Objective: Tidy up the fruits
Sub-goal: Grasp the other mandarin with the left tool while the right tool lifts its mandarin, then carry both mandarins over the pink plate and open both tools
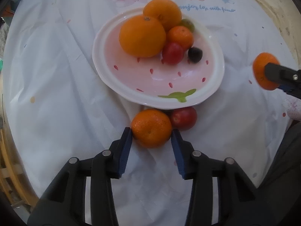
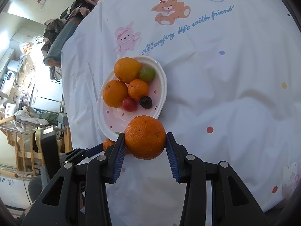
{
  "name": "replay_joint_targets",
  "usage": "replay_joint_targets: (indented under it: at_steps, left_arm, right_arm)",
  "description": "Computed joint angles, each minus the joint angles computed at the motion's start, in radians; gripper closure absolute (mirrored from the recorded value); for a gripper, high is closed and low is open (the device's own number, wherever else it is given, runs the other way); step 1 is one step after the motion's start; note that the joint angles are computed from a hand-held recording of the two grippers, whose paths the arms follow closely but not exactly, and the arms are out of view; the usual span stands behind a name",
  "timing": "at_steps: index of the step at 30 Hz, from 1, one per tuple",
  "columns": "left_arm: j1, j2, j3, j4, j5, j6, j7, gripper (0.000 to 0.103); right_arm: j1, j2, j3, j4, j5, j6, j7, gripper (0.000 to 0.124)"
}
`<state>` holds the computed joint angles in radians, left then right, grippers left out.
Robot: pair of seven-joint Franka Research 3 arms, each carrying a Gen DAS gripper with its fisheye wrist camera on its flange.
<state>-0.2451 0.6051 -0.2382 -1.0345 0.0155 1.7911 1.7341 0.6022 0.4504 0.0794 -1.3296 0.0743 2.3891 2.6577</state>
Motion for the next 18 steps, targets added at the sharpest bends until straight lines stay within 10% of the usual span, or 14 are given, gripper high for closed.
replay_joint_targets:
  at_steps: [18]
  left_arm:
    - [0.049, -0.208, 0.016, -0.243, -0.006, 0.19, -0.114, 0.066]
  right_arm:
    - [0.011, -0.028, 0.004, -0.043, 0.008, 0.051, -0.005, 0.08]
